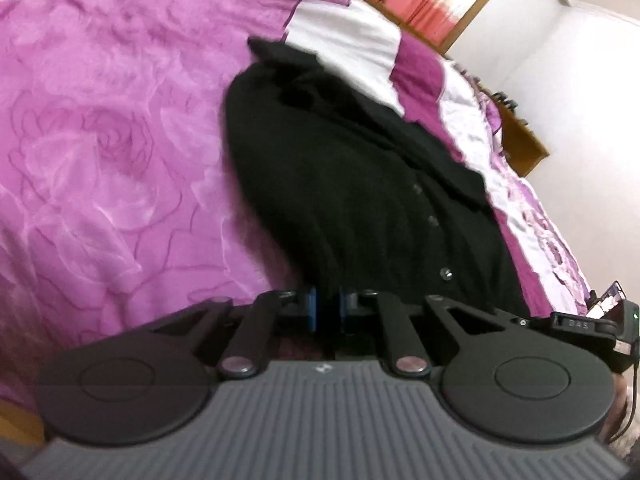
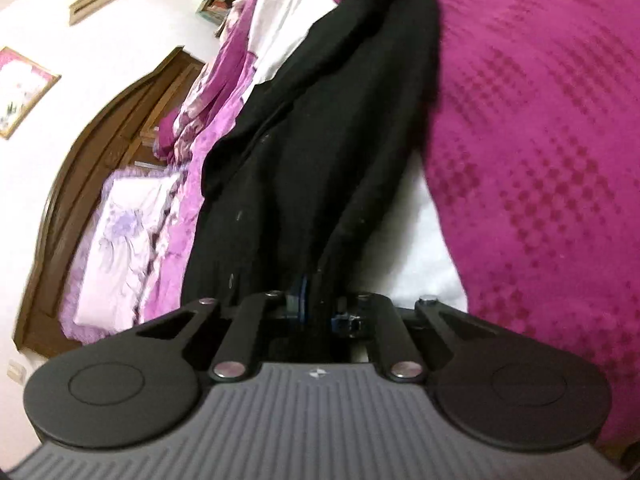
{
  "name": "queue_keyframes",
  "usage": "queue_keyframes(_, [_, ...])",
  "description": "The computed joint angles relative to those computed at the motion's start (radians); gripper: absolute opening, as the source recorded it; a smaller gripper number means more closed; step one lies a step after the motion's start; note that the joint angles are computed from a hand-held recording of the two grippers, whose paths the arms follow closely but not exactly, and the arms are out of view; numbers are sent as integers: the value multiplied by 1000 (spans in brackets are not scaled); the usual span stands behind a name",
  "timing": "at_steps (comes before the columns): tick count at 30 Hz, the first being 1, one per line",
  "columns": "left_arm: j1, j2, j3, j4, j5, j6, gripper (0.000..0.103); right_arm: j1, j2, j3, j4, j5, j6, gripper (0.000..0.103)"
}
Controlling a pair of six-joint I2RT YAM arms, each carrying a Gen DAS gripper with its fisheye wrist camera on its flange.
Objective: Fold small clothes
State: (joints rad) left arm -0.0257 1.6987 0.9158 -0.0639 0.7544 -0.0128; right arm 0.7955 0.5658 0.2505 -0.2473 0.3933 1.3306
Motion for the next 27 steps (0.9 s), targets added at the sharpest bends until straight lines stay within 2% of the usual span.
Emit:
queue_keyframes(4, [-3,-28,-30,51,12,-17,11,1,-30,-12,-12,0,3,10])
queue_keyframes(7, [7,-46,-69,153,26,-104,11,36,-65,-2,-63,49,14,10])
queue_keyframes(9, [12,-50,-85,209,31,-161,11,-2,-71,-21,-14,42,-40,9])
queue_keyframes(15, [18,-70,-127,326,60,-236,11,50,-120,-49,41,139,-54,9])
queue_keyframes(18, [3,-100,-122,361,69,-284,11,68,-251,-86,34,188,-55,9])
queue_keyframes(21, [-25,-120,-111,431,57,-318,11,91,-380,-118,72,244,-132,8])
queue_keyframes(25, [-56,-105,-41,403,9,-339,11,-31,-323,-93,218,140,-241,8])
queue_keyframes(27, [-88,-114,7,355,-72,-302,11,-124,-293,-82,253,54,-264,8])
